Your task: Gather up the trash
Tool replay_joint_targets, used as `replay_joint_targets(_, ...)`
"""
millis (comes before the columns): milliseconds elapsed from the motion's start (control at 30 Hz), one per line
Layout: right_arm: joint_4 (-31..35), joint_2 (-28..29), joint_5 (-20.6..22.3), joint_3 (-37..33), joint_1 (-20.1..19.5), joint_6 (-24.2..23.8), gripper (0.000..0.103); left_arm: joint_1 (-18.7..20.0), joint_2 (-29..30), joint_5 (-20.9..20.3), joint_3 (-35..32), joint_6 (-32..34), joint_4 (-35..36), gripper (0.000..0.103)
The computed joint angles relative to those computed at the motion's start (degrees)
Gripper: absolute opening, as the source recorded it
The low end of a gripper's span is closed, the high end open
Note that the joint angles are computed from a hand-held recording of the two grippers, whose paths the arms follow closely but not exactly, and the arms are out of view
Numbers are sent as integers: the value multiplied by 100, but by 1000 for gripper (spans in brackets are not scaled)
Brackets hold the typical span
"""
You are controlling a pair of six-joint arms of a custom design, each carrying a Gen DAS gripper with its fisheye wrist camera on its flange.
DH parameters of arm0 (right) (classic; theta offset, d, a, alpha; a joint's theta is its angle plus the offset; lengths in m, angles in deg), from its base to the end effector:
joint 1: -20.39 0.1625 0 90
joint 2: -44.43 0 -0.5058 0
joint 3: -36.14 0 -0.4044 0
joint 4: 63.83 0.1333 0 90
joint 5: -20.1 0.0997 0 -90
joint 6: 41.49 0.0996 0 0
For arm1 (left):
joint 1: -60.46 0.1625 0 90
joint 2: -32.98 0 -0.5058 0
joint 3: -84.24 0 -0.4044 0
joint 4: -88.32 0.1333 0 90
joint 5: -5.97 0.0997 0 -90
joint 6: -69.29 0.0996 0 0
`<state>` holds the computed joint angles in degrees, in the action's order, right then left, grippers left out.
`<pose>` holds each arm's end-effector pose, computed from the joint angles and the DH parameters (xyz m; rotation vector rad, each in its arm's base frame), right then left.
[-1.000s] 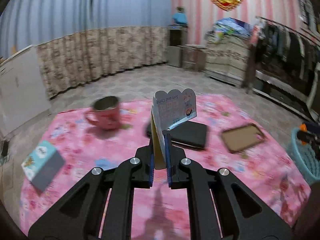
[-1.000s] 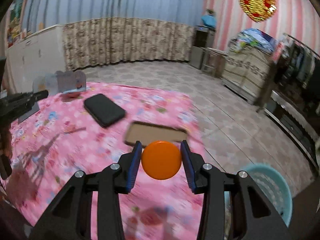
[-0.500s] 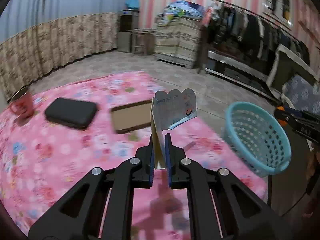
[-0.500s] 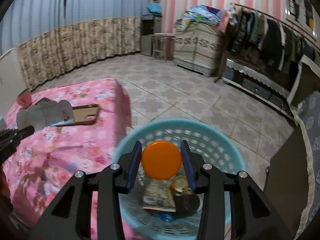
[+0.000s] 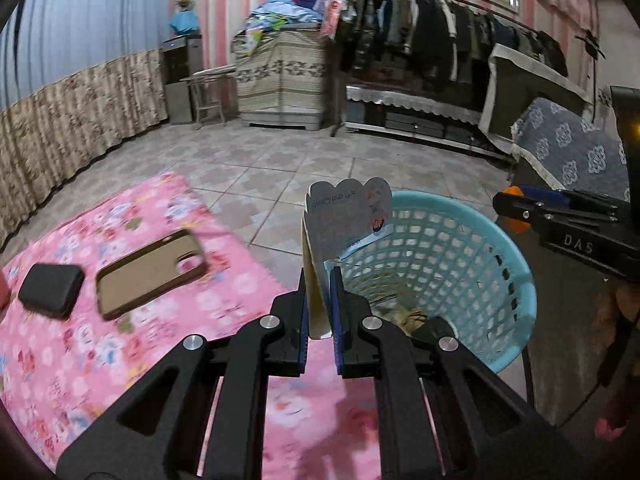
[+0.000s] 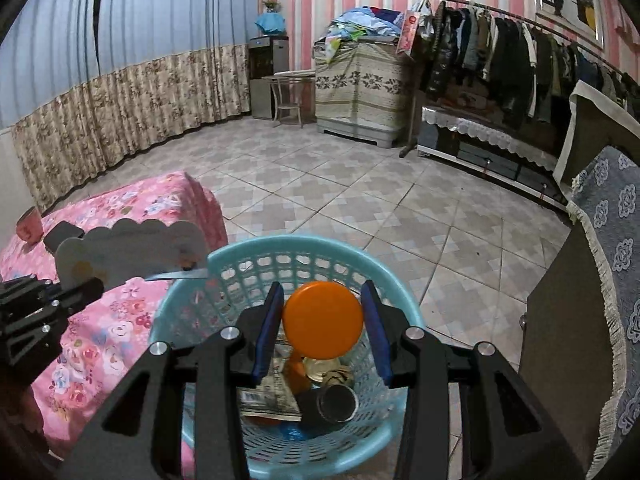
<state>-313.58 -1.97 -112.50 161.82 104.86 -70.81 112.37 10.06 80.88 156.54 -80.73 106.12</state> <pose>0.0162 -0.5168 0.2176 -0.2057 -1.8448 1.2172 -0.2908 -0.6291 -0.0748 1.5312 2.4032 -0.6001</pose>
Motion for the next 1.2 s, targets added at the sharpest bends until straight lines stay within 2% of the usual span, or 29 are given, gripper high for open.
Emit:
replay_joint_targets(300, 129, -158, 240, 231, -331, 368, 40, -161, 403, 109, -469, -104, 356, 9)
replay_joint_targets(367, 157, -140, 250, 233, -361, 382, 40, -150, 405, 116, -493, -214, 342, 18)
replay_joint_targets(433, 167, -121, 283, 249, -404, 399, 40, -138, 333, 66, -420, -302, 200, 44)
replay_joint_targets(567, 250, -72, 354, 228, -466, 451, 40, -109, 88, -119, -165, -351, -167, 62)
replay_joint_targets(633, 283, -35, 388, 194, -463, 478, 40, -81, -95, -227, 23, -382, -427, 78)
replay_joint_targets(733, 357, 67, 413, 75, -416, 468, 40, -23, -427, -379, 374, -364, -866, 91)
replay_joint_targets(833, 445, 177, 413, -76, -344, 414, 40, 22, -791, -621, 756, -319, -1323, 97)
replay_joint_targets(1000, 522, 326, 416, -309, -247, 362, 42, 107, -1374, -971, 1332, -284, -1777, 98)
replay_joint_targets(1033, 517, 345, 435, -336, -234, 367, 44, 121, -1461, -1043, 1414, -281, -1818, 98)
replay_joint_targets(1100, 379, 422, 389, -428, -178, 264, 70, 158, -1639, -1195, 1595, -245, -1926, 98)
replay_joint_targets(1200, 186, 468, 327, -475, -121, 169, 81, 234, -1927, -1521, 1879, -169, -2119, 98)
